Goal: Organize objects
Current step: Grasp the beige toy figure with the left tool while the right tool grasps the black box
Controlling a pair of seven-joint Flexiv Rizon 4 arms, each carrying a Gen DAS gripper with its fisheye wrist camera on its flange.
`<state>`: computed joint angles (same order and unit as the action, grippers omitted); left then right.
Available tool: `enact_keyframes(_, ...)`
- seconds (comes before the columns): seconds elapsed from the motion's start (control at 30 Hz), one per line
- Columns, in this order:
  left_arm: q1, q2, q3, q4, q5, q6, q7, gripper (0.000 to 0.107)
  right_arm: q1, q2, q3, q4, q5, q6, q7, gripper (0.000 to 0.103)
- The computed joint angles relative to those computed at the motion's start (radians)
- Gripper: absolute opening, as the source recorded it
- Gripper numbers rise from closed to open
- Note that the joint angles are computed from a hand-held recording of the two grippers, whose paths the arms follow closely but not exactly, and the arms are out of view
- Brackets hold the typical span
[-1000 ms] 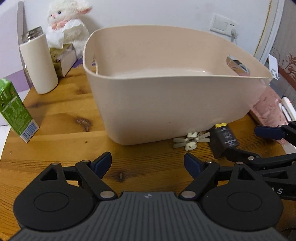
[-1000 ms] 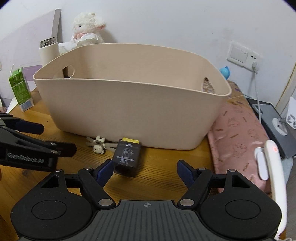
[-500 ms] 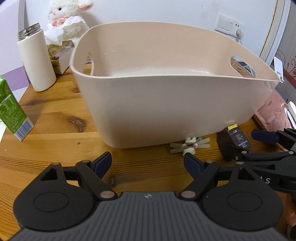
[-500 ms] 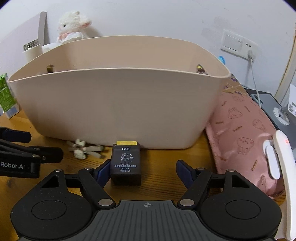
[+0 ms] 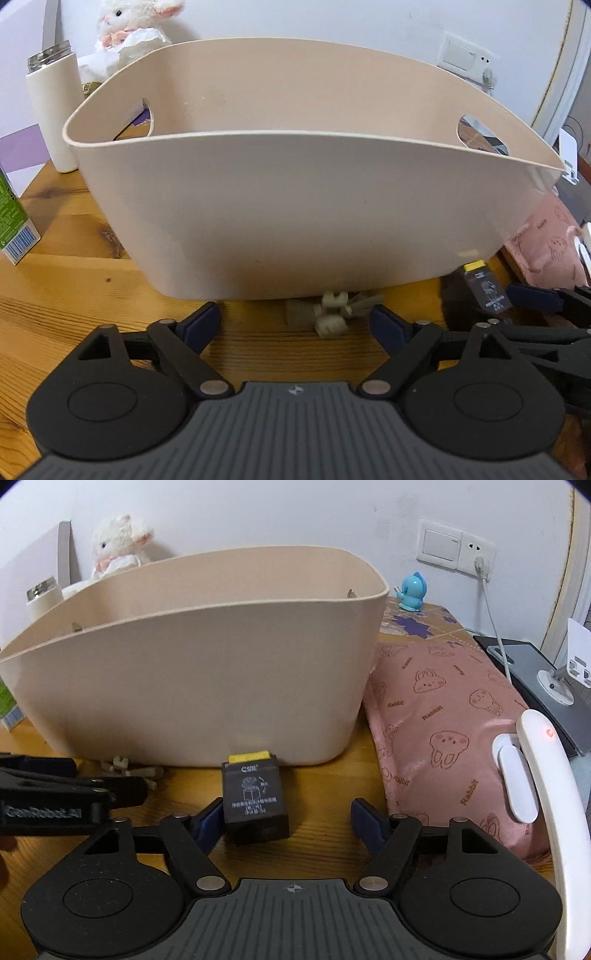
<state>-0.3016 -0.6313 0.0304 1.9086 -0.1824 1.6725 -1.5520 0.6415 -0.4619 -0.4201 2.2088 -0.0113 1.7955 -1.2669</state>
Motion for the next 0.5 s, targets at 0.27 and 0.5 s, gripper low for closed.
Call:
enact_keyframes(0.27, -0.059, -0.016, 0.060, -0.026, -0.011, -0.011, -0.043, 0.093, 0.002, -0.015, -0.005, -0.011, 0.013, 0.017, -0.016, 0.064)
enact_keyframes(0.5, -0.056, -0.007, 0.054, 0.010, 0.016, 0.038, -0.021, 0.088, 0.019, -0.015, -0.019, 0.000, 0.029, 0.024, -0.027, 0.062)
